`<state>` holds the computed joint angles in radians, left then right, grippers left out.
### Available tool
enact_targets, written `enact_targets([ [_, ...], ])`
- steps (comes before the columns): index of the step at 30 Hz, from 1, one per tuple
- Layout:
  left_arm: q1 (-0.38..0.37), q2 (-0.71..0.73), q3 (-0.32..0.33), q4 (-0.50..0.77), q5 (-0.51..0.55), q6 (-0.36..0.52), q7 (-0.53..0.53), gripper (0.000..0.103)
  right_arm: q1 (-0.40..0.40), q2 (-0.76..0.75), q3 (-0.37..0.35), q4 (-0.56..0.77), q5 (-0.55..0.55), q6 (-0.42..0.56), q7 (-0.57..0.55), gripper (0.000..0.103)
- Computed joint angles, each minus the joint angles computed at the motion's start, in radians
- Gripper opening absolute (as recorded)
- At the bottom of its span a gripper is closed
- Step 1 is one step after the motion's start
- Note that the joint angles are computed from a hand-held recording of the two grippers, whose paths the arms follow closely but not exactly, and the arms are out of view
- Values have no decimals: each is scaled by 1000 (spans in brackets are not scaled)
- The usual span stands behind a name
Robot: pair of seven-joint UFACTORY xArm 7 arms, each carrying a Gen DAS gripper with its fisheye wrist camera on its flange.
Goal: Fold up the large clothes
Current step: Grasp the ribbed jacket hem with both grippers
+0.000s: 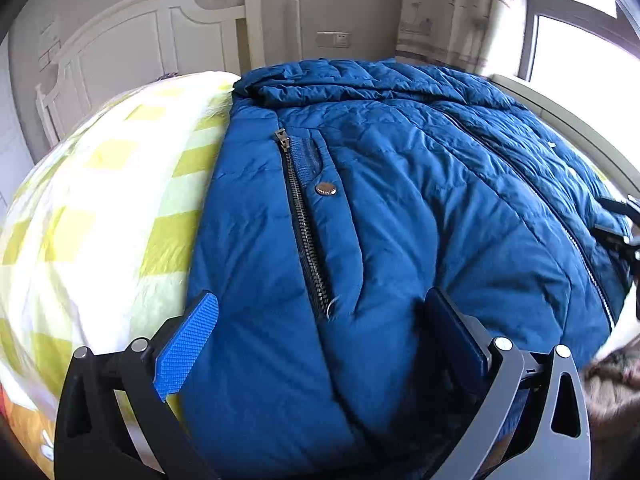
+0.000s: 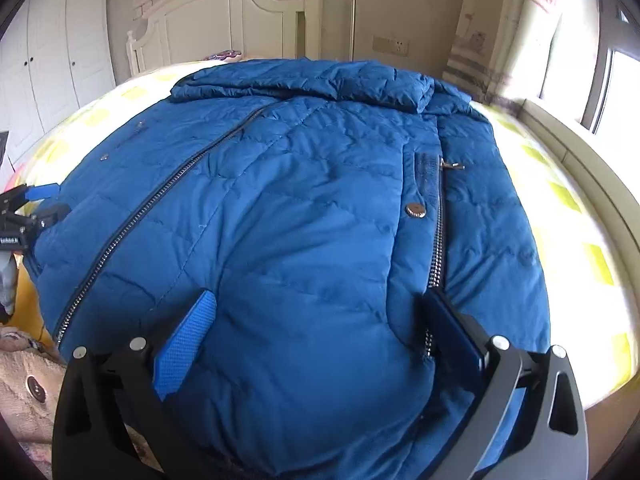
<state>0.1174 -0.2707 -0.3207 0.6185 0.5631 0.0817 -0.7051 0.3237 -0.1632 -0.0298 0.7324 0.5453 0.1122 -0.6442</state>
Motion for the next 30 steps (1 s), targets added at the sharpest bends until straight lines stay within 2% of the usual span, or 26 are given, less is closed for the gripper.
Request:
enact_targets([
  [2,-102,-17,94,-21,-96,9,90,99,-43,-4,30,6,-84,34,64,101],
  [4,-125,-68,118,-68,-161,-3,106,99,-57,-29,32,-4,-110,52,92,100],
  [6,-168,-122,177,-129,-238,-38,139,99,-52,-65,18,-47,-101,-8,94,100],
  [7,-159,-145,180,-151,-258,-37,140,99,-58,-92,12,-79,-108,-48,113,100],
  [8,-140,-164,174,-169,-270,-34,139,99,-56,-111,-7,-100,-111,-68,128,100],
  [11,-196,-181,241,-198,-341,-29,204,99,-98,-148,-40,-143,-140,-69,198,100],
  [12,-189,-182,231,-201,-350,-37,213,99,-97,-154,-65,-153,-143,-58,210,100],
  [13,-209,-177,239,-197,-367,-35,235,99,-87,-158,-94,-161,-142,-49,218,100],
  [14,-229,-170,242,-193,-380,-35,259,99,-35,-173,-162,-174,-101,-32,194,100],
  [15,-240,-160,239,-184,-390,-34,279,99,27,-189,-222,-189,-60,-52,150,101],
  [17,-235,-143,197,-167,-402,-24,313,99,76,-235,-275,-221,-36,-24,111,99],
  [18,-177,-143,125,-158,-373,-5,282,98,85,-246,-285,-229,-30,-12,98,91],
  [19,-145,-144,89,-157,-363,-3,264,95,90,-258,-285,-245,-23,-7,91,82],
  [21,-144,-160,86,-165,-368,4,257,84,86,-285,-279,-279,-15,-19,93,78],
  [22,-146,-173,88,-168,-371,20,256,75,98,-293,-292,-285,-10,-20,87,77],
  [23,-176,-179,118,-168,-385,35,277,74,105,-297,-301,-284,-8,-11,85,77],
  [25,-193,-173,138,-167,-397,31,298,74,159,-292,-368,-265,32,16,52,79],
  [26,-183,-171,130,-171,-393,17,299,76,213,-284,-428,-247,83,37,15,80],
  [28,-124,-147,61,-160,-361,-4,269,88,313,-270,-525,-219,210,58,-58,78],
  [29,-71,-140,4,-149,-333,-1,233,89,327,-273,-535,-221,240,56,-78,74],
  [30,-56,-136,-12,-143,-319,3,217,89,308,-278,-512,-228,241,58,-84,65],
])
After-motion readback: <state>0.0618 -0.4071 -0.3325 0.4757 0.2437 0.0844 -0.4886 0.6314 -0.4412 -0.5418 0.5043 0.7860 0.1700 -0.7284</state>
